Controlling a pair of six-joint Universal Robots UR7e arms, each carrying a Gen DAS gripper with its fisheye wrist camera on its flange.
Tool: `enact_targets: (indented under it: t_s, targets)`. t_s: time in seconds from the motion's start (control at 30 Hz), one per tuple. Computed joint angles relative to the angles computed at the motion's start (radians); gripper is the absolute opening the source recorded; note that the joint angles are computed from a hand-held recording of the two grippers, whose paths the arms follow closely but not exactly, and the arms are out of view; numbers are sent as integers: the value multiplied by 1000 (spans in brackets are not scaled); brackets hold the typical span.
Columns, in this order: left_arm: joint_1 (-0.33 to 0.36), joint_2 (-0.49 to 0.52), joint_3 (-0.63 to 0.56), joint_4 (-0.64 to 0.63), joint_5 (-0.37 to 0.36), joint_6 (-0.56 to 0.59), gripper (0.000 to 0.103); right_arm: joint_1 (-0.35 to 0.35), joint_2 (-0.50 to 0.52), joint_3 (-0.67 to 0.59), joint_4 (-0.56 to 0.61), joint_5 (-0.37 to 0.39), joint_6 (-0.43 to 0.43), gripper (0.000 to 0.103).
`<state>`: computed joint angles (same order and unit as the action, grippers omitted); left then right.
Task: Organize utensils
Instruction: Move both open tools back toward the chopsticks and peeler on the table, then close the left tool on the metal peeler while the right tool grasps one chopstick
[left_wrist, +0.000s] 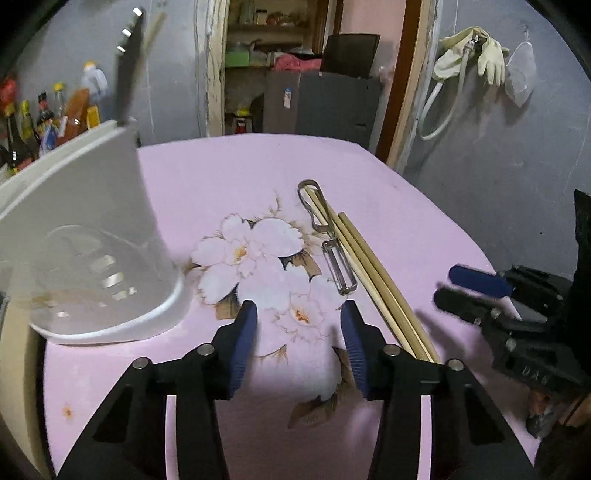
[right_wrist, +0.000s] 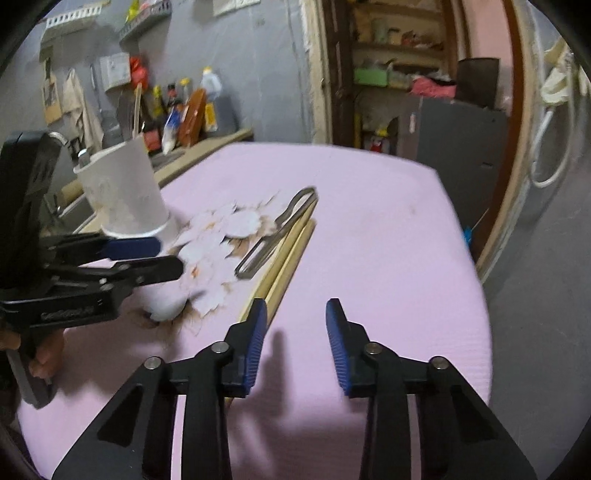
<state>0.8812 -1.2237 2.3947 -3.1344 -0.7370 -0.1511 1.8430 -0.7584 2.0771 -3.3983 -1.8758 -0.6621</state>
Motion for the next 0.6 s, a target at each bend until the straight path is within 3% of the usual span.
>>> enact_targets:
  t_s: [0.17, 0.4, 0.6]
  targets:
    - [17, 4, -37, 46, -16, -3, 41, 6, 18, -50, 121, -48, 36, 30]
    - [48, 12, -90, 98, -55, 14, 41, 7, 41, -97, 169, -48, 43, 30]
    - [53, 9, -96, 100, -58, 37, 41, 23, 81, -150, 170, -96, 9, 22]
